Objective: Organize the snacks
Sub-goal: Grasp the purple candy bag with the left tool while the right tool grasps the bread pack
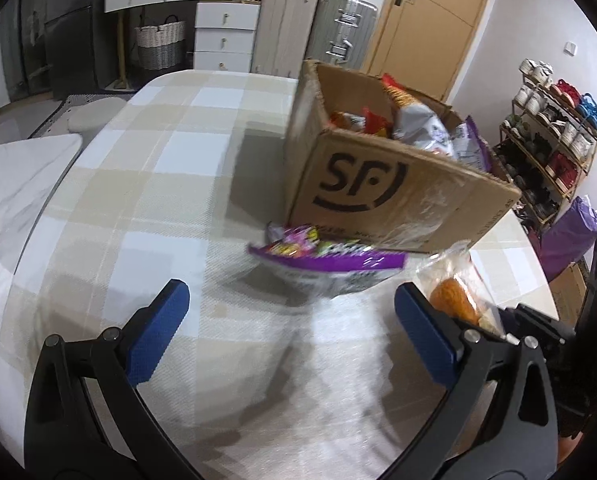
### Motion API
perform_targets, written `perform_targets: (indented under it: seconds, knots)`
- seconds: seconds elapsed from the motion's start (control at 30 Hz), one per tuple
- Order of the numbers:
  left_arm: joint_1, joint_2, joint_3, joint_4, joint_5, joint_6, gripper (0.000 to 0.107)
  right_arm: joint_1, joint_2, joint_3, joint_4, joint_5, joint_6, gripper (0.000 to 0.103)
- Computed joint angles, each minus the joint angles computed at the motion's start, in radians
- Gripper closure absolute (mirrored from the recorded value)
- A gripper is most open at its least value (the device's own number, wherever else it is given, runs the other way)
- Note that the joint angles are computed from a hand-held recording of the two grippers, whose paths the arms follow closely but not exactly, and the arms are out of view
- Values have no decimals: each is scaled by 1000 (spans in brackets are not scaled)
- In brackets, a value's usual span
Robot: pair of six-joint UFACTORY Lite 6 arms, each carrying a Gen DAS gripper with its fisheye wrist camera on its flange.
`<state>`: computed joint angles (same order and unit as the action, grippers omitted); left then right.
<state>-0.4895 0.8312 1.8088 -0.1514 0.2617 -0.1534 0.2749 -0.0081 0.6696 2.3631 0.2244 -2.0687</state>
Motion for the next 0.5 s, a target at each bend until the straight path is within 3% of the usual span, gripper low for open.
perform_targets:
  seconds: [0.33, 0.47, 0.5]
  knots:
    - [-25, 340, 512, 58, 224, -80, 5, -97, -138, -146, -75, 88, 69, 66]
    - [-8, 335, 467, -87, 159, 40, 10, -130, -131, -157, -117, 139, 113, 66]
    - [-6, 319, 438, -121, 135, 78, 16, -140, -129, -158, -142, 151, 136, 66]
